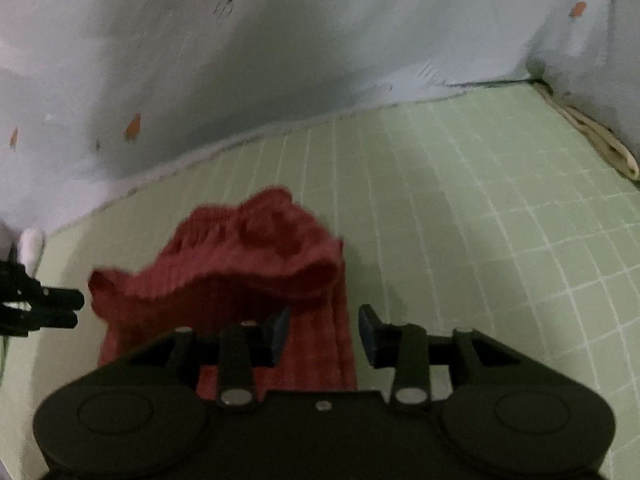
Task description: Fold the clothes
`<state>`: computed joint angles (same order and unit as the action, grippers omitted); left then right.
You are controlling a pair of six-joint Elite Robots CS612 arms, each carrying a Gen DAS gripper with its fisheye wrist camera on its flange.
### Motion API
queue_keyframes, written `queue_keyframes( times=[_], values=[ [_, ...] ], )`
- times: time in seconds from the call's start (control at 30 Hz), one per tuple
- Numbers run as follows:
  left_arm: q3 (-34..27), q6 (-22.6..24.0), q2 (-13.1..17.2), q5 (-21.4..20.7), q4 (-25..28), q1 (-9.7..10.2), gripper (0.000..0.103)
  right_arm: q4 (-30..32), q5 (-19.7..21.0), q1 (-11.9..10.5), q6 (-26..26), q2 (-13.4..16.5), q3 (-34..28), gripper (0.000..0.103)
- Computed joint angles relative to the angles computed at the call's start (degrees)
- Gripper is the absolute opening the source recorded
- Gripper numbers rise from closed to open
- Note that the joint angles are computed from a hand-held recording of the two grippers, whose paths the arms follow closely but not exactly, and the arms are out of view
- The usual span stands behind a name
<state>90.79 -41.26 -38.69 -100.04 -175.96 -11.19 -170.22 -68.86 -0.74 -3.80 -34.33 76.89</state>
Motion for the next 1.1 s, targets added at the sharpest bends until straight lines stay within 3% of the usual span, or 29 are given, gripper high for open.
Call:
queue_keyframes(
  times=[0.17, 0.3, 0.37, 0.4, 0.43, 0.5, 0.67, 0.77, 0.83, 0.87, 0.93, 0.97, 1.1],
  values=[
    [-1.64, -2.16, 1.97, -6.54, -0.38, 0.30, 0.043, 3.66, -0.91, 0.96, -7.07, 0.65, -1.23, 0.037],
    [-4.33, -5.20, 4.07, -8.54, -0.33, 0.62, 0.041, 6.32, 0.18, 1.44, -11.86, 1.84, -3.51, 0.033],
    [-5.84, -6.30, 5.10, -9.10, -0.24, 0.88, 0.029, 8.16, 0.41, 1.78, -14.21, 2.72, -5.36, 0.031],
    [-6.61, -6.72, 5.61, -9.29, -0.15, 1.00, 0.015, 8.83, 0.65, 1.92, -15.10, 3.18, -6.30, 0.030],
    [-7.64, -7.04, 6.23, -9.66, 0.20, 1.21, 0.012, 9.26, 0.99, 2.01, -15.75, 3.64, -7.21, 0.029],
    [-9.22, -7.48, 7.20, -9.70, 0.13, 1.55, 0.004, 9.92, 1.87, 2.10, -16.34, 4.77, -9.40, 0.028],
    [-11.89, -9.75, 8.48, -5.62, -2.78, 1.73, 0.003, 7.41, 0.47, 2.49, -11.94, 8.13, -15.18, 0.024],
    [-12.27, -10.20, 8.65, -0.46, -5.42, 1.53, 0.011, 5.80, -1.90, 2.49, -5.71, 9.59, -17.67, 0.024],
    [-12.02, -9.08, 8.43, 3.49, -6.66, 1.29, 0.036, 5.15, -3.13, 2.42, -3.42, 9.89, -18.16, 0.024],
    [-11.82, -7.16, 8.09, 5.17, -5.75, 1.14, 0.043, 4.71, -3.02, 2.32, -2.87, 9.84, -17.98, 0.025],
    [-11.44, -3.21, 7.51, 7.20, -3.49, 0.88, 0.062, 4.16, -2.58, 2.12, -1.56, 9.44, -17.05, 0.036],
    [-11.21, -1.07, 7.25, 7.41, -2.17, 0.80, 0.065, 4.18, -2.41, 2.01, -0.63, 9.20, -16.50, 0.048],
    [-9.35, 4.78, 6.24, 7.00, 1.85, 0.43, 0.077, 6.28, -1.51, 1.69, 1.15, 8.41, -14.65, 0.054]
  ],
)
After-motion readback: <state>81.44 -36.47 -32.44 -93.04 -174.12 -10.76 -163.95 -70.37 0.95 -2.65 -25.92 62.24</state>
